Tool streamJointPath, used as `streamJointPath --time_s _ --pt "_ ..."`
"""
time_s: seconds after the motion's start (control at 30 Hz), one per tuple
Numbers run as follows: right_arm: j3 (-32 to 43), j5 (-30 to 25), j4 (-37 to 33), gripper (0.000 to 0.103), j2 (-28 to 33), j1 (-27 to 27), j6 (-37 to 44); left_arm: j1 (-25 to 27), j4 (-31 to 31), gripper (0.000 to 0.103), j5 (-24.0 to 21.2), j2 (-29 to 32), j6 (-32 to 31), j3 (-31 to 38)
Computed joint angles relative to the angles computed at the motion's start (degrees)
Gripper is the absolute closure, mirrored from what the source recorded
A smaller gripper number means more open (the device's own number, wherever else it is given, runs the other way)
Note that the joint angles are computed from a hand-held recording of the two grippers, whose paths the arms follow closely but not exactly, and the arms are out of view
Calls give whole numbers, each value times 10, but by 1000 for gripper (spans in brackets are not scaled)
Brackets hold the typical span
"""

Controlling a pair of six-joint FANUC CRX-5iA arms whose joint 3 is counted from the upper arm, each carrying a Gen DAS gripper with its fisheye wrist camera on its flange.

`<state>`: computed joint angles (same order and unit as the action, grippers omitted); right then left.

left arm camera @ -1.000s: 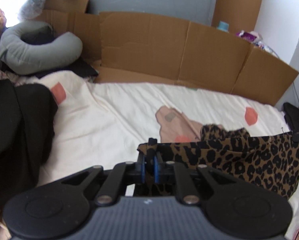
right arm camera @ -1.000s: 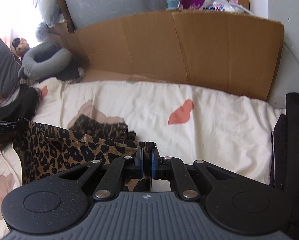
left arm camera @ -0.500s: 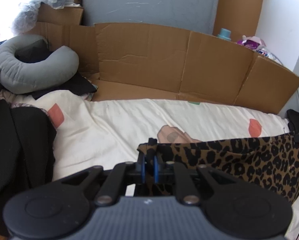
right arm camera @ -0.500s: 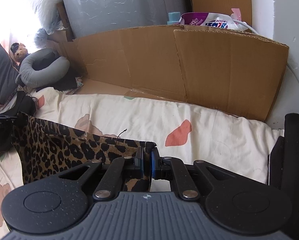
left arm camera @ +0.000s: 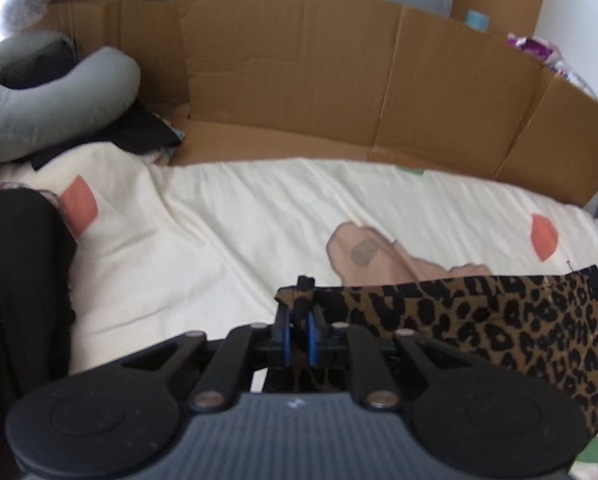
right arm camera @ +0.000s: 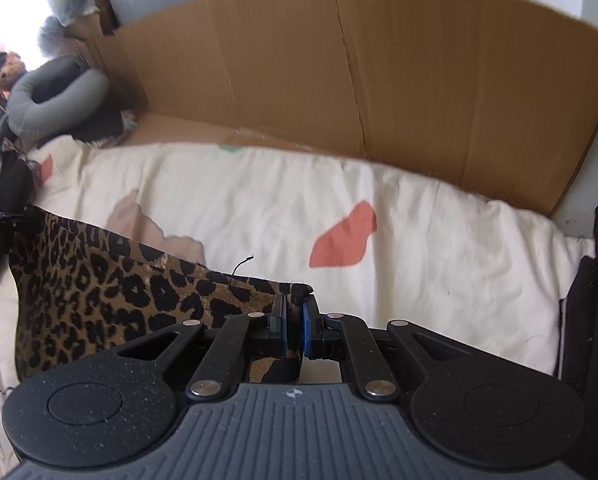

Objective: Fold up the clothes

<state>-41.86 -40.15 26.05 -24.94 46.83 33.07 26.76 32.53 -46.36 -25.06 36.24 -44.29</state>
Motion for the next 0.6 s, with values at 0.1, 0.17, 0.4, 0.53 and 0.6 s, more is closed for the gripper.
streamJointPath --time_s 0.1,0.17,0.4,0.53,0.6 --pt "8 4 -16 98 18 -8 18 -5 -12 94 7 21 12 3" --pt "15 7 -29 98 30 -14 33 -9 -19 94 12 31 18 4" --pt "32 20 -63 98 72 -28 69 -21 -64 94 18 51 55 8" --pt "37 25 -74 96 87 -30 83 -34 -95 93 23 56 83 16" --pt "39 19 -74 93 86 -33 74 -40 -116 90 20 53 108 27"
